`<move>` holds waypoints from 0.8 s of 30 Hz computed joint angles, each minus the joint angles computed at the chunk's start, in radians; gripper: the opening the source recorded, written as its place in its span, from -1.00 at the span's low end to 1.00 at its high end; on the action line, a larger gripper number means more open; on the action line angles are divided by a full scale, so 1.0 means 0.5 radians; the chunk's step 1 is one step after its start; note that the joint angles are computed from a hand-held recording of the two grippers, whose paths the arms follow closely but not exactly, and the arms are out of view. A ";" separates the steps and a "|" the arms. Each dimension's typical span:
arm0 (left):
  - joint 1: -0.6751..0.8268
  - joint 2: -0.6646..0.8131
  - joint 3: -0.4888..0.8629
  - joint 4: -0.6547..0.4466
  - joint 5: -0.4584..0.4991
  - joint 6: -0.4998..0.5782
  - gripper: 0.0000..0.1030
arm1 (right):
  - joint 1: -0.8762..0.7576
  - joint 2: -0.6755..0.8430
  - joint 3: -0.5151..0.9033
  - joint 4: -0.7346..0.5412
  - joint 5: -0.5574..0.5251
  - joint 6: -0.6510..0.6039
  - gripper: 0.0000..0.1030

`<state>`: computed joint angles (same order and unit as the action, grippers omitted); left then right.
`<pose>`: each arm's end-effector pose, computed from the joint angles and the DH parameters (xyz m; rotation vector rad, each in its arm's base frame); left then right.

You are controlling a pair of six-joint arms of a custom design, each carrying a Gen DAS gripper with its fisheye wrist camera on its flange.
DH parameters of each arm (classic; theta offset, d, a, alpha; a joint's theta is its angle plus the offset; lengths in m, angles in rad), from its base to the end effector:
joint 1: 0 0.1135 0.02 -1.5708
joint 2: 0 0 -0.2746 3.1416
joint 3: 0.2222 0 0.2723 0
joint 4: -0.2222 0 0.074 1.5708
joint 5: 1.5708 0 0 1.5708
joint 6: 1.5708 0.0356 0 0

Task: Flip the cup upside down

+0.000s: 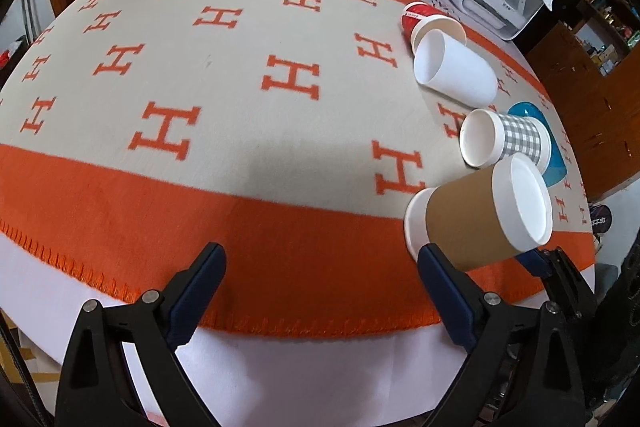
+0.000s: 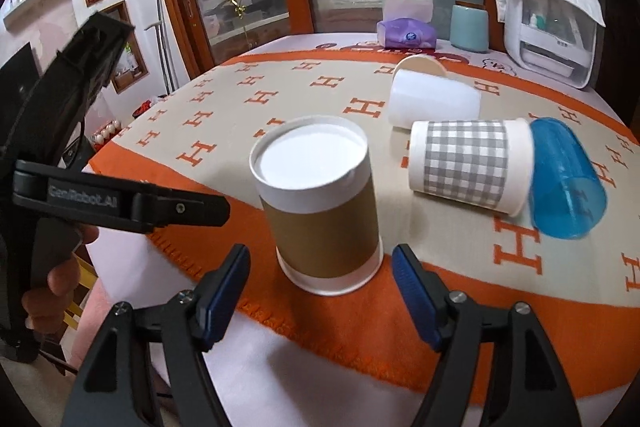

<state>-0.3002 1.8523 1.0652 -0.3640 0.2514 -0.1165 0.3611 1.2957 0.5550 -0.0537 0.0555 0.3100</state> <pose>0.3513 -0.1180 0.1325 0.3256 2.7284 -0.4606 0.2427 0.0895 0.1647 -0.0338 2.3786 0.2580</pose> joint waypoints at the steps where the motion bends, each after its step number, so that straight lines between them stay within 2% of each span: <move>1: 0.000 -0.007 -0.007 0.001 -0.006 0.001 0.86 | 0.001 -0.034 -0.004 -0.022 0.009 0.009 0.42; 11: -0.089 -0.271 -0.125 0.026 -0.180 0.042 0.86 | -0.074 -0.430 0.060 -0.370 -0.012 0.113 0.42; 15: -0.158 -0.423 -0.166 0.029 -0.283 0.064 0.98 | -0.118 -0.568 0.148 -0.562 -0.004 0.157 0.43; 21: -0.271 -0.621 -0.148 -0.051 -0.409 0.101 0.98 | -0.192 -0.691 0.307 -0.771 -0.078 0.248 0.50; 24: -0.328 -0.695 -0.114 -0.092 -0.492 0.108 0.98 | -0.170 -0.727 0.412 -0.887 0.004 0.288 0.55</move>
